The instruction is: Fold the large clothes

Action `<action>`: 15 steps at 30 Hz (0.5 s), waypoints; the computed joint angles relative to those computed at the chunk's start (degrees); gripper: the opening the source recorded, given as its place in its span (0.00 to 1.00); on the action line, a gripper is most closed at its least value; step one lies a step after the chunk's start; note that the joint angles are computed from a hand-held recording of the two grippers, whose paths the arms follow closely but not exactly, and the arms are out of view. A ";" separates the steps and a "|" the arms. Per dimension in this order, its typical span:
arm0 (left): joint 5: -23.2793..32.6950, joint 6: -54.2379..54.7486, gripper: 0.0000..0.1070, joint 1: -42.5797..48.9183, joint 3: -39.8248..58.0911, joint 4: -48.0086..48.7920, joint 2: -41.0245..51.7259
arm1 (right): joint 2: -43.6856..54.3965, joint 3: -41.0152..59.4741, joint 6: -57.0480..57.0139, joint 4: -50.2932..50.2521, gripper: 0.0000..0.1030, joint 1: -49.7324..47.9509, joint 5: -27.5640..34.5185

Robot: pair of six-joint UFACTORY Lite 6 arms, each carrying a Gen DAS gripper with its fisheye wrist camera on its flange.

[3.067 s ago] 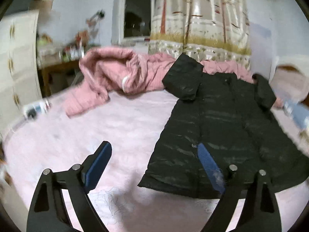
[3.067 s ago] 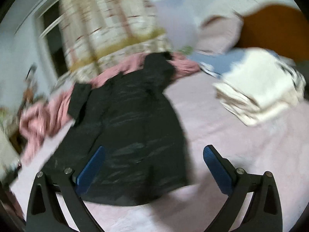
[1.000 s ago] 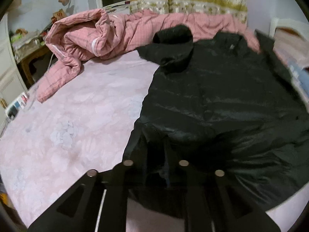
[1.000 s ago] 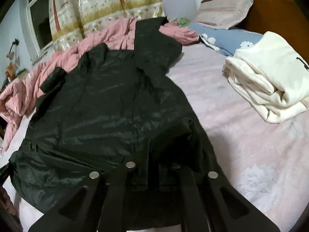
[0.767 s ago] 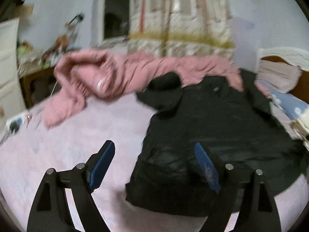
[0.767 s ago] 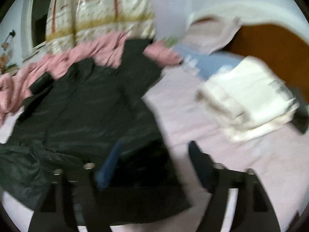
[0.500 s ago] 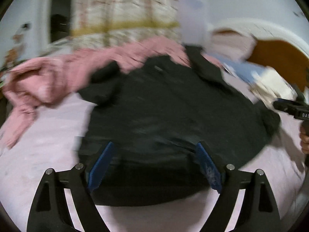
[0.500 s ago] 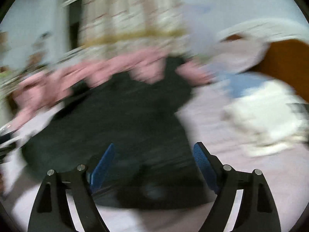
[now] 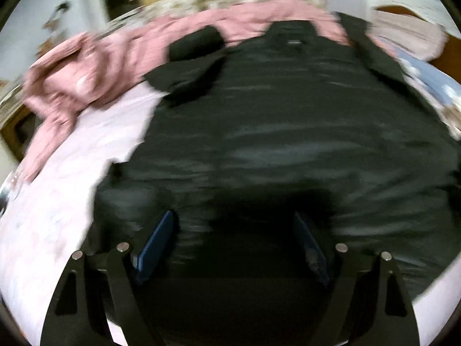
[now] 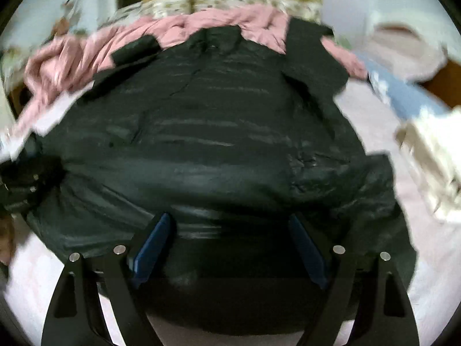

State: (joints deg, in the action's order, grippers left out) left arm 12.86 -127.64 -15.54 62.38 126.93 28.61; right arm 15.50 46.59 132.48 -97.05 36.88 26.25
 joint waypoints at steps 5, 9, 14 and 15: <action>-3.09 -10.96 0.77 6.94 1.66 10.18 1.38 | -2.95 -3.40 2.20 4.46 0.76 -3.84 3.69; -0.72 -11.92 0.81 6.86 -0.62 11.63 0.16 | -8.29 -9.33 11.97 -3.73 0.76 -11.23 -0.83; -0.94 -27.97 0.84 9.05 -3.45 27.47 -1.73 | -6.51 -9.15 10.44 -2.64 0.76 -9.94 0.97; -0.77 -30.95 0.83 9.32 -3.93 30.44 -2.14 | -5.52 -8.31 8.82 -1.10 0.77 -9.27 1.69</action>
State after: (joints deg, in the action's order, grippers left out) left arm 12.08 -158.59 -6.22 58.45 157.38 26.47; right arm 9.98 38.28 141.31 -98.16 27.60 27.94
